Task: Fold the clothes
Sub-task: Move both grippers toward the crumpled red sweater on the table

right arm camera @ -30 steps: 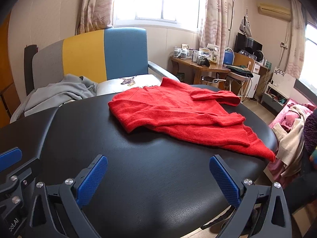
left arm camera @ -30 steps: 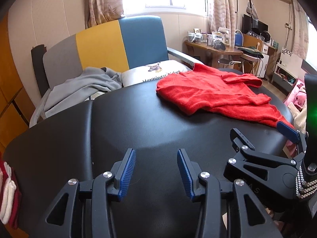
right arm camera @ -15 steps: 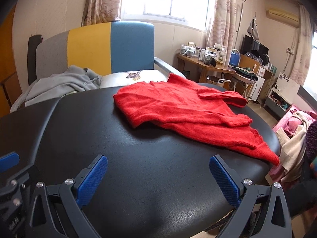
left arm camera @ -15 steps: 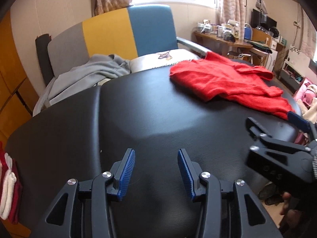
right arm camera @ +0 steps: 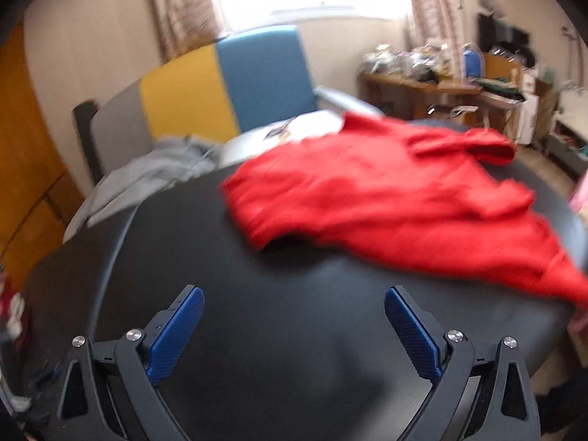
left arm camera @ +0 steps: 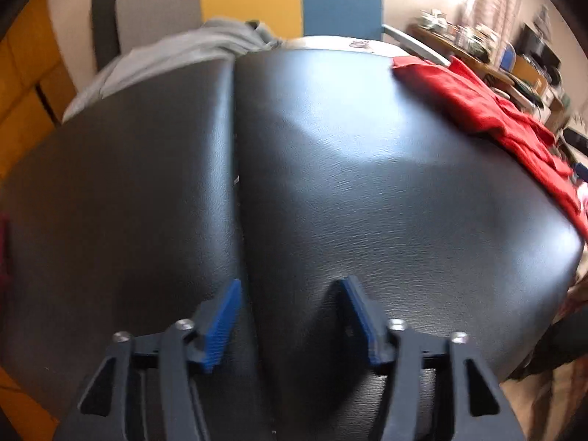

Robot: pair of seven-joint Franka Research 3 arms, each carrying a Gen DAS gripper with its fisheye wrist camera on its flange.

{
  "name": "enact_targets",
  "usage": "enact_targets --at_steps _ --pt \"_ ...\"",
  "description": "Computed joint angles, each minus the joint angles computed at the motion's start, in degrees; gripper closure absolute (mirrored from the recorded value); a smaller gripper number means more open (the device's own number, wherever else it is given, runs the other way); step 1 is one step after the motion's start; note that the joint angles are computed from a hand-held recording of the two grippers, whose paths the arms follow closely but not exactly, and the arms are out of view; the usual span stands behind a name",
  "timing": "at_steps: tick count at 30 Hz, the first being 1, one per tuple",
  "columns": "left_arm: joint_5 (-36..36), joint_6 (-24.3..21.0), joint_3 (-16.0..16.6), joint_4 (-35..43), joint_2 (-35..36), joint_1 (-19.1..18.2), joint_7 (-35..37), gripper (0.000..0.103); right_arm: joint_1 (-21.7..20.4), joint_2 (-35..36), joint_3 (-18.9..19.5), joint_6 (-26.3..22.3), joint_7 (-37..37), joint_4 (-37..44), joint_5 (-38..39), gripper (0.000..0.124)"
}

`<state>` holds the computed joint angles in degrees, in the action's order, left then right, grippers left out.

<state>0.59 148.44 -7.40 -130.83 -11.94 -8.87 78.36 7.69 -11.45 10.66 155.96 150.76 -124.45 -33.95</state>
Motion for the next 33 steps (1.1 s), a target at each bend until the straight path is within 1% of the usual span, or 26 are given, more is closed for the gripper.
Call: enact_targets --at_steps 2,3,4,5,6,7,9,10,11,12,14,15,17,18,19,20,21,22,23,24,25,27,28,29,31,33 --pt "-3.99 1.3 1.44 -0.55 0.15 -0.81 3.62 0.04 -1.24 2.75 -1.5 -0.17 -1.03 3.33 -0.38 0.021" --pt "-4.57 2.23 1.55 -0.98 0.14 -0.88 4.71 0.04 -1.0 5.01 -2.96 -0.24 -3.98 5.61 2.13 0.021" --pt "-3.89 3.67 1.21 -1.68 0.04 -0.72 5.1 0.038 -0.84 8.1 -4.23 -2.2 -6.39 9.17 4.71 0.021" --pt "-3.4 5.12 0.97 -2.47 -0.16 -0.65 5.35 0.036 -0.58 11.04 -5.3 -4.03 -7.11 12.52 5.9 0.021" --pt "-3.66 6.77 0.97 -3.49 -0.54 -0.74 5.41 0.035 -0.22 13.96 -6.34 -5.55 -8.24 15.66 7.53 0.021" --pt "-4.75 8.37 1.3 -4.34 -0.8 -1.12 5.82 0.035 0.17 16.99 -7.24 -8.22 -8.77 19.14 9.17 0.021" --pt "-7.53 10.1 2.12 -5.07 -0.78 -2.41 7.59 0.03 0.26 21.88 -7.76 -10.91 -12.72 23.6 18.2 0.021" --pt "-9.72 10.08 3.01 -4.92 -0.65 -3.41 9.82 0.029 -0.07 24.4 -7.5 -12.34 -13.69 25.95 21.67 0.021" --pt "-11.98 10.01 3.77 -4.74 -0.53 -4.27 12.11 0.024 1.6 25.78 -8.46 -14.14 -14.29 27.6 21.13 0.021" --pt "-14.29 9.87 4.41 -4.54 -0.41 -5.01 14.43 0.019 3.71 26.95 -9.43 -16.04 -13.48 29.08 17.99 0.021" --pt "-16.83 9.25 4.67 -4.08 -0.19 -5.32 17.31 0.019 6.45 28.12 -9.27 -18.88 -18.4 30.88 16.88 0.021" --pt "-16.89 8.47 4.43 -3.54 0.05 -5.06 18.14 0.019 7.87 27.61 -8.68 -18.82 -21.82 30.27 16.62 0.021" --pt "-16.57 6.53 3.79 -2.76 0.03 -4.48 19.46 0.021 9.67 25.43 -7.87 -17.15 -26.21 27.49 18.65 0.021" --pt "-16.62 6.03 3.5 -2.72 -0.22 -4.24 19.69 0.023 9.89 23.02 -6.67 -13.97 -29.46 24.16 22.64 0.021" --pt "-16.6 5.67 3.24 -2.82 -0.61 -4.05 19.84 0.024 9.61 20.7 -5.58 -10.51 -33.01 20.79 28.33 0.021" --pt "-16.83 5.45 3.19 -3.21 -1.3 -3.97 20.17 0.03 9.32 18.58 -4.5 -7.38 -37.12 17.7 34.94 0.021" --pt "-17.67 4.96 3.52 -3.57 -2.02 -4.14 21.02 0.034 9.19 16.57 -3.4 -4.65 -42.08 14.92 42.45 0.021" --pt "-18.44 4.59 3.82 -3.85 -2.7 -4.29 21.7 0.035 9.35 14.68 -2.4 -2.43 -47.88 12.5 50.89 0.021" --pt "-19.14 4.44 4.07 -3.99 -3.3 -4.39 22.11 0.04 9.83 12.72 -1.96 -0.75 -52.62 10.18 59.0 0.021" --pt "-19.92 4.44 4.29 -3.92 -3.73 -4.62 22.5 0.04 10.63 10.55 -2.14 1.2 -54.03 7.56 63.32 0.021" --pt "-21.23 4.65 4.59 -3.37 -3.89 -5.19 23.24 0.04 11.52 8.37 -2.41 3.22 -54.62 4.96 66.62 0.021" --pt "-24.8 4.91 5.44 -1.54 -3.84 -6.74 25.74 0.04 12.27 4.15 -2.81 7.08 -51.29 -0.66 66.57 0.021" --pt "-25.87 5.37 5.19 0.21 -3.06 -7.4 26.56 0.04 12.31 2.06 -2.78 8.88 -49.0 -3.4 65.79 0.021" --pt "-26.6 5.65 4.87 1.99 -2.26 -8.0 27.85 0.039 11.82 0.19 -2.53 10.12 -45.9 -5.77 64.25 0.021" --pt "-26.7 5.51 3.89 5.55 -0.38 -8.67 30.87 0.039 9.09 -4.22 -0.72 12.18 -37.56 -11.07 59.3 0.021" --pt "-25.32 5.72 2.16 9.1 2.02 -9.03 33.84 0.039 7.06 -6.81 0.15 13.38 -32.38 -14.22 56.16 0.021"
